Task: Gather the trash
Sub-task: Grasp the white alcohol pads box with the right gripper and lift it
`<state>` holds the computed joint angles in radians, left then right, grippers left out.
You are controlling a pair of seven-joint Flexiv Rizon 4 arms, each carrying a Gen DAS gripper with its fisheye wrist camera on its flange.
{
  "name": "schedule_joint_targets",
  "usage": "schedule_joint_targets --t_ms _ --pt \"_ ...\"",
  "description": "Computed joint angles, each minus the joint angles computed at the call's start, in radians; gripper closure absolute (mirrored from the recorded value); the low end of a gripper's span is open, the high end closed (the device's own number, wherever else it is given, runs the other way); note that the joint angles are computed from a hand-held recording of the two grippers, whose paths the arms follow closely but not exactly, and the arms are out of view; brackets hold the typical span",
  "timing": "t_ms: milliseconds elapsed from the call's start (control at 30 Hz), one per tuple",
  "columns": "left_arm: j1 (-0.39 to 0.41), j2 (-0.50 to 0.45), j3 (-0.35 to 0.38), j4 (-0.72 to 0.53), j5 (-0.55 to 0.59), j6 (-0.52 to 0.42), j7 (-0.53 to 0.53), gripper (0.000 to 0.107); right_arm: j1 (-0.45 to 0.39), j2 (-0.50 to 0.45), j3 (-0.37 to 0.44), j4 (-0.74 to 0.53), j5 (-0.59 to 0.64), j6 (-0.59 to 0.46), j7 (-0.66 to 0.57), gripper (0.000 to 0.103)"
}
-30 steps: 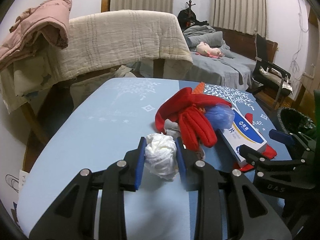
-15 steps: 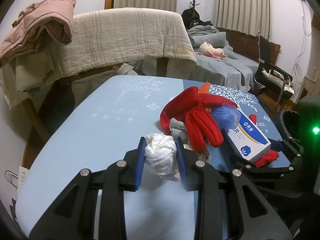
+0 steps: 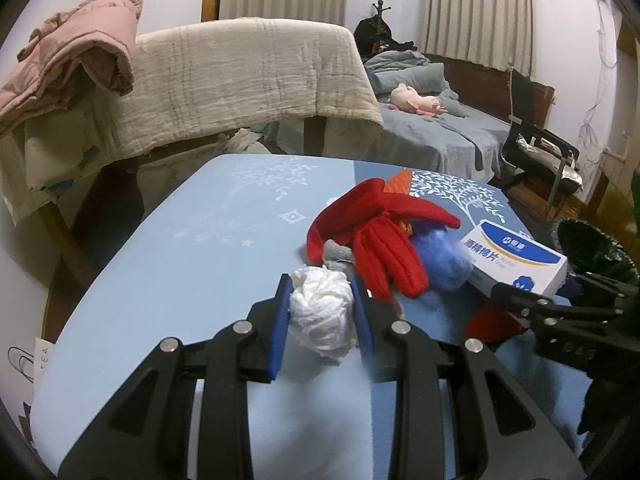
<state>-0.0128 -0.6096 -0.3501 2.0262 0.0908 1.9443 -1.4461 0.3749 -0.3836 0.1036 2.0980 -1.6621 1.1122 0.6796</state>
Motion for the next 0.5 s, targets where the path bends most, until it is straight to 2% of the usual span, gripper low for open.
schedule_joint_targets --t_ms 133,300,367,433,500 --pt "0.004 -0.002 -0.016 -0.002 0.007 -0.01 0.003 0.078 -0.017 0.022 0.009 0.045 0.033 0.032 0.026 0.042" --pt "0.006 -0.002 -0.03 0.0 0.009 -0.026 0.011 0.078 -0.007 0.027 0.007 0.079 0.072 0.018 0.017 0.038" --pt "0.004 -0.001 -0.031 0.002 0.009 -0.025 0.015 0.078 0.01 0.031 0.008 0.079 0.093 -0.029 -0.011 0.03" --pt "0.002 0.0 -0.03 0.001 0.007 -0.028 0.019 0.078 0.025 0.033 0.006 0.075 0.106 -0.072 -0.041 0.029" --pt "0.0 0.001 -0.03 0.0 0.004 -0.031 0.022 0.078 0.024 0.028 0.003 0.07 0.11 -0.073 -0.054 0.029"
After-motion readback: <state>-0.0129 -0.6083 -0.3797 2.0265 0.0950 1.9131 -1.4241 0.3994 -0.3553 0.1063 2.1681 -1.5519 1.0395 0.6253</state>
